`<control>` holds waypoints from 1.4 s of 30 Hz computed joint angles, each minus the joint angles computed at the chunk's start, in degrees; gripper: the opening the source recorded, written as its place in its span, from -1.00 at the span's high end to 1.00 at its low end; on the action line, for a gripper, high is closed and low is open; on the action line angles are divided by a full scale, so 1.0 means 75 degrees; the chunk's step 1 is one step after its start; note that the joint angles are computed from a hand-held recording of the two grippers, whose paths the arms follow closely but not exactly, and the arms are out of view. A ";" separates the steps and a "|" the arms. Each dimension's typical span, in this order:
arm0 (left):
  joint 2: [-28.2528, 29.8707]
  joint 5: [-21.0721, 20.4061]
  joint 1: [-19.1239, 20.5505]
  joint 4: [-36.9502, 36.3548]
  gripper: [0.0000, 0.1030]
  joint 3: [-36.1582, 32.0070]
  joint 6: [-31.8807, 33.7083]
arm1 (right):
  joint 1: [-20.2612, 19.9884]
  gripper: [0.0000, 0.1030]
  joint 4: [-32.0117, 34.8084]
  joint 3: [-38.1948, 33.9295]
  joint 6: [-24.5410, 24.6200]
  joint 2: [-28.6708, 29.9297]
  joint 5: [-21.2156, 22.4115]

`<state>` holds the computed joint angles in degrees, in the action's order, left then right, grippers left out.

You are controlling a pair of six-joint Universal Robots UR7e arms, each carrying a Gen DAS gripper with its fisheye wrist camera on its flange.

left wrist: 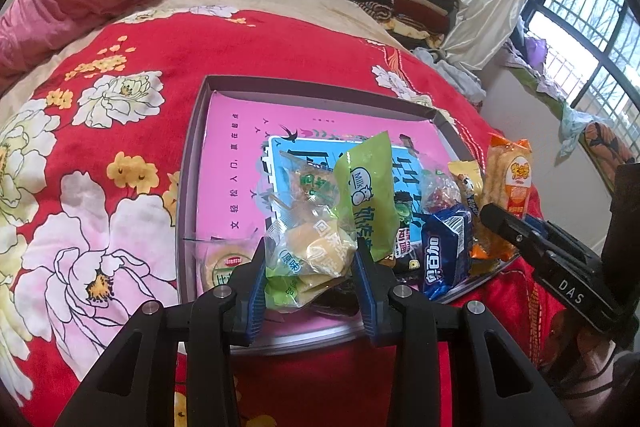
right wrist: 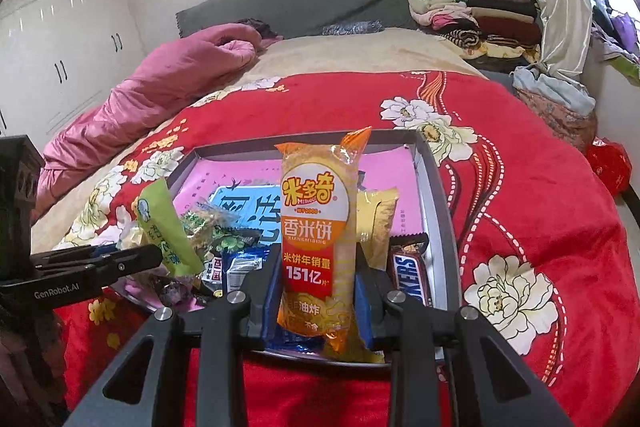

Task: Organize snacks
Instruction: 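Lower both grippers into the tray and open them to drop the bags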

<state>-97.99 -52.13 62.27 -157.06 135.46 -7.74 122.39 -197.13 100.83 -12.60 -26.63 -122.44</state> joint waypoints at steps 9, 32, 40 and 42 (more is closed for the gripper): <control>0.0005 0.0019 -0.0010 -0.0011 0.21 0.0001 0.0000 | -0.0020 0.38 0.0094 0.0018 0.0128 -0.0014 -0.0024; -0.0025 0.0053 -0.0101 0.0088 0.05 0.0013 -0.0032 | 0.0107 0.29 -0.0040 0.0171 0.0192 -0.0149 -0.0124; -0.0079 0.0127 -0.0198 0.0165 -0.01 0.0026 -0.0007 | 0.0183 0.23 -0.0223 0.0251 0.0181 -0.0202 -0.0204; -0.0098 0.0139 -0.0216 0.0162 -0.03 0.0029 -0.0006 | 0.0194 0.18 -0.0256 0.0277 0.0203 -0.0221 -0.0193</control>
<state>-98.73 -51.09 60.66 -155.84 135.67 -7.78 123.85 -199.05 102.91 -11.08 -28.28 -123.89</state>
